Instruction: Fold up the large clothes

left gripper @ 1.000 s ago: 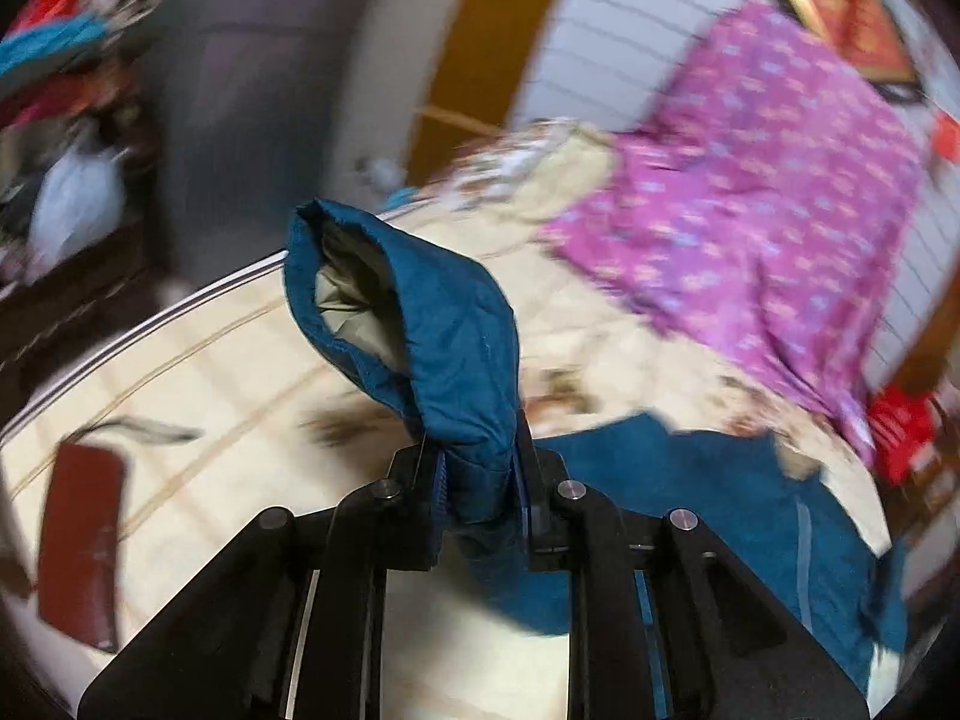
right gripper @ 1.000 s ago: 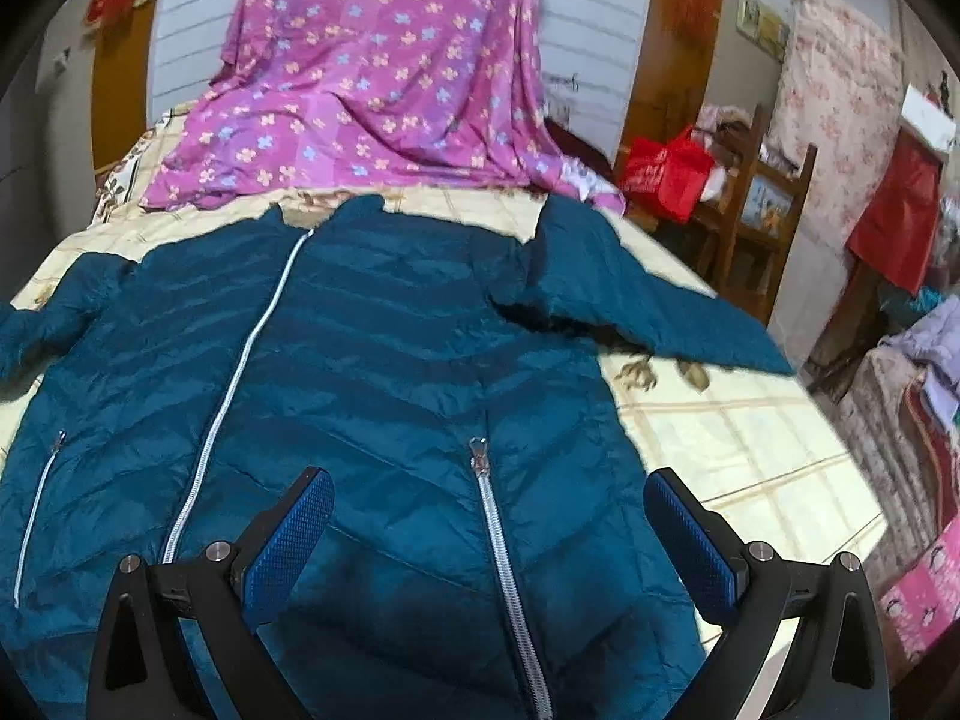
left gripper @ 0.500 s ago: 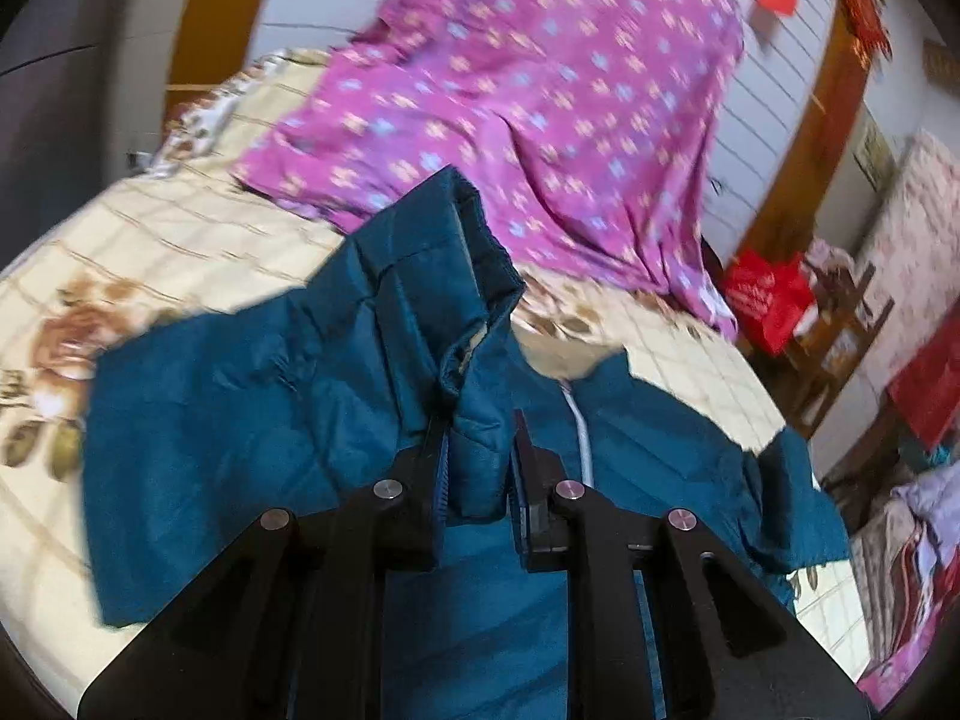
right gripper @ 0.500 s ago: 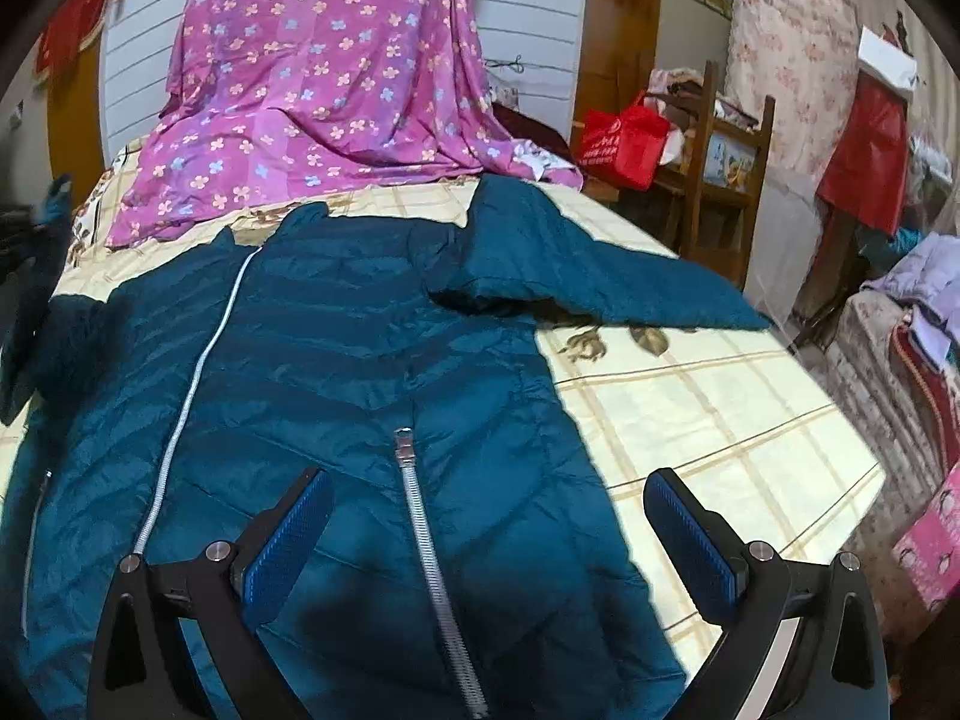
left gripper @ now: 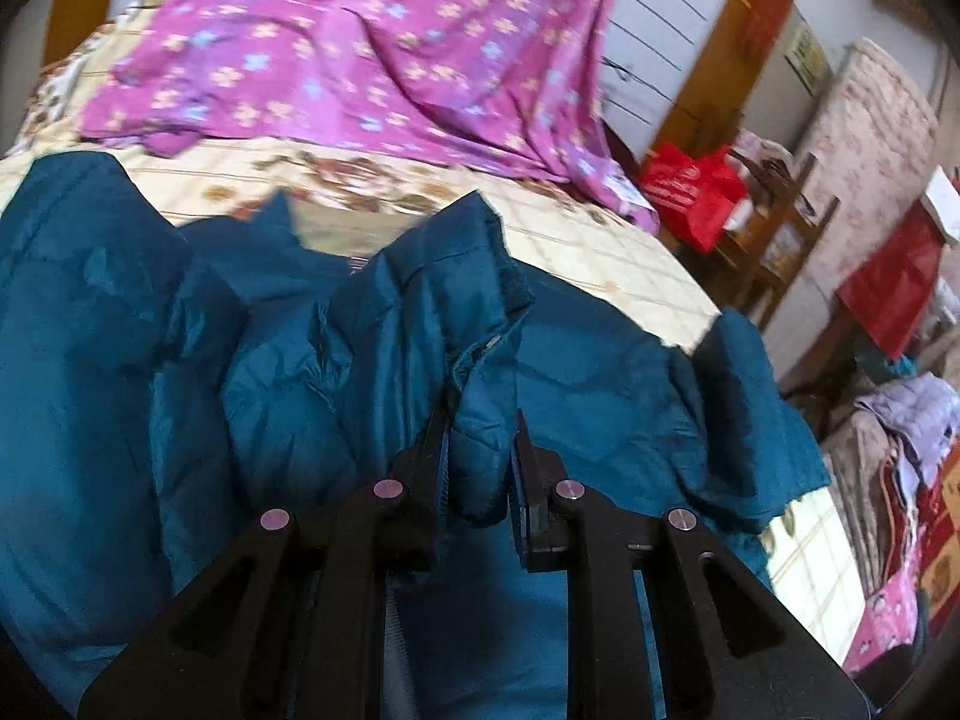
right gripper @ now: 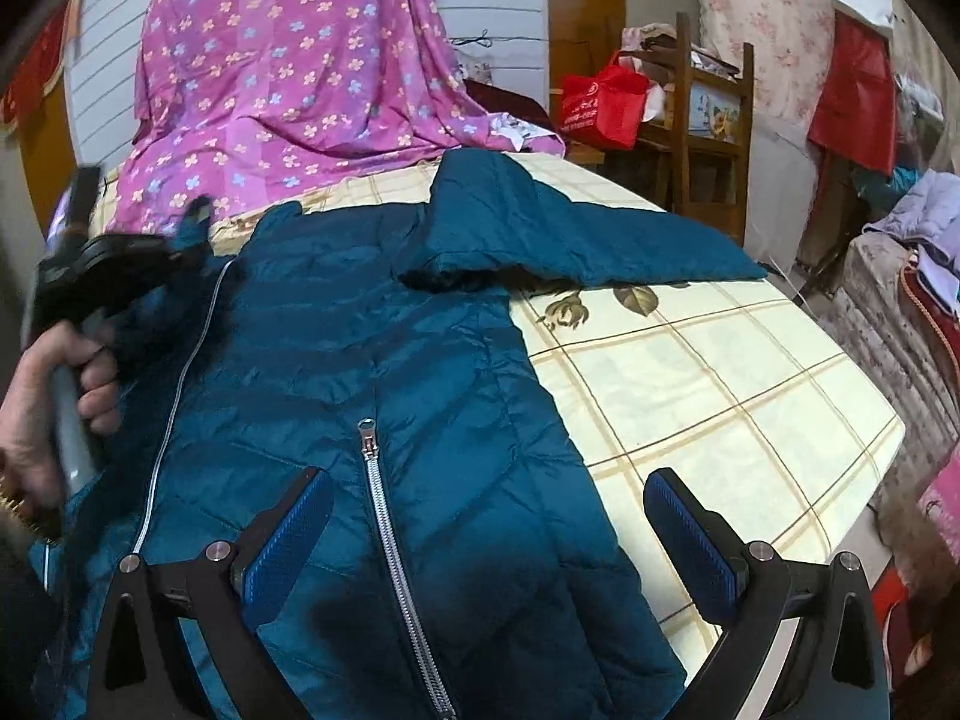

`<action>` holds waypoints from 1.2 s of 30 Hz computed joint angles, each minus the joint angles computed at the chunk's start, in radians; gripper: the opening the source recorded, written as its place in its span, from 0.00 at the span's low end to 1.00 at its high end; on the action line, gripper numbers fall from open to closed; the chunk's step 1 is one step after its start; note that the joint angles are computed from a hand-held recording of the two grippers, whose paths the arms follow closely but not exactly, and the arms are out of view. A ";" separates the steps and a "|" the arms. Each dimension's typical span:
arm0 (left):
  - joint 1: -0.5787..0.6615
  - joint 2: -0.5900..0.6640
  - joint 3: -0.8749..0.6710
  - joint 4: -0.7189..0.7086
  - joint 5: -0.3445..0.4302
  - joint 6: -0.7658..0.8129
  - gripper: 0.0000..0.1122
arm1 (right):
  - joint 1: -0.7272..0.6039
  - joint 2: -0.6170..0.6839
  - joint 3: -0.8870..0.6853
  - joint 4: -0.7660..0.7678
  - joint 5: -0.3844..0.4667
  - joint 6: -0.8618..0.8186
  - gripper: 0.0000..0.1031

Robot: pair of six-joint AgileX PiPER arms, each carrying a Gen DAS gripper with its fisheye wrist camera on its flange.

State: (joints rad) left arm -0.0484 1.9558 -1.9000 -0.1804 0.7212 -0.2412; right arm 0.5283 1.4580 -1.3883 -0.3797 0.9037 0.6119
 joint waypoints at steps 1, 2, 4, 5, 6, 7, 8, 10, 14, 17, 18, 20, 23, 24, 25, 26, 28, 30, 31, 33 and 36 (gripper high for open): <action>-0.017 0.027 -0.039 0.005 0.008 -0.012 0.14 | 0.000 0.002 -0.001 0.006 0.001 -0.004 0.99; -0.031 0.053 -0.077 0.005 0.016 -0.020 0.14 | -0.001 0.004 -0.002 0.011 0.000 -0.009 0.99; -0.054 0.105 -0.153 -0.001 0.037 -0.033 0.14 | -0.005 0.004 0.000 0.021 -0.003 -0.016 0.99; -0.066 0.133 -0.192 -0.011 0.048 -0.036 0.14 | -0.010 0.005 0.001 0.027 -0.005 -0.022 0.99; -0.073 0.155 -0.220 -0.038 0.056 -0.024 0.14 | -0.015 0.004 0.002 0.033 -0.007 -0.026 0.99; -0.077 0.167 -0.237 -0.056 0.063 -0.017 0.14 | -0.021 0.003 0.004 0.042 -0.010 -0.031 0.99; -0.085 0.177 -0.243 -0.085 0.058 -0.002 0.14 | -0.025 0.003 0.005 0.048 -0.012 -0.034 0.99; -0.095 0.186 -0.238 -0.170 0.051 0.052 0.14 | -0.031 0.003 0.006 0.059 -0.014 -0.038 0.99; -0.125 0.220 -0.277 -0.199 0.083 0.092 0.14 | -0.033 0.005 0.006 0.067 -0.016 -0.043 0.99; -0.124 0.290 -0.389 -0.207 0.185 0.072 0.14 | -0.032 0.007 0.005 0.066 -0.016 -0.041 0.99; -0.122 0.318 -0.439 -0.208 0.230 0.059 0.18 | -0.032 0.008 0.005 0.065 -0.015 -0.039 0.99; -0.112 0.361 -0.516 -0.236 0.305 0.052 0.32 | -0.031 0.011 0.002 0.065 -0.012 -0.035 0.99; -0.105 0.322 -0.449 -0.317 0.276 0.112 0.54 | -0.029 0.016 -0.002 0.061 -0.005 -0.031 0.99; -0.104 0.299 -0.411 -0.334 0.261 0.133 0.61 | -0.028 0.017 -0.002 0.059 -0.003 -0.030 0.99; -0.103 0.279 -0.384 -0.349 0.257 0.148 0.63 | -0.027 0.019 -0.004 0.055 -0.001 -0.028 0.99; -0.103 0.255 -0.355 -0.353 0.255 0.156 0.63 | -0.024 0.024 -0.008 0.049 0.004 -0.025 0.99; -0.090 0.202 -0.289 -0.364 0.247 0.172 0.63 | -0.018 0.029 -0.015 0.036 0.017 -0.014 0.99; -0.064 0.122 -0.199 -0.315 0.222 0.174 0.63 | -0.011 0.033 -0.018 0.018 0.024 -0.001 0.99; -0.049 0.089 -0.158 -0.290 0.206 0.178 0.63 | -0.009 0.033 -0.018 0.012 0.026 0.003 0.99; 0.002 0.007 -0.064 -0.209 0.172 0.162 0.63 | -0.002 0.031 -0.018 -0.001 0.030 0.014 0.99; 0.124 -0.121 0.080 -0.040 0.113 0.098 0.63 | 0.020 0.027 -0.016 -0.034 0.030 0.039 0.99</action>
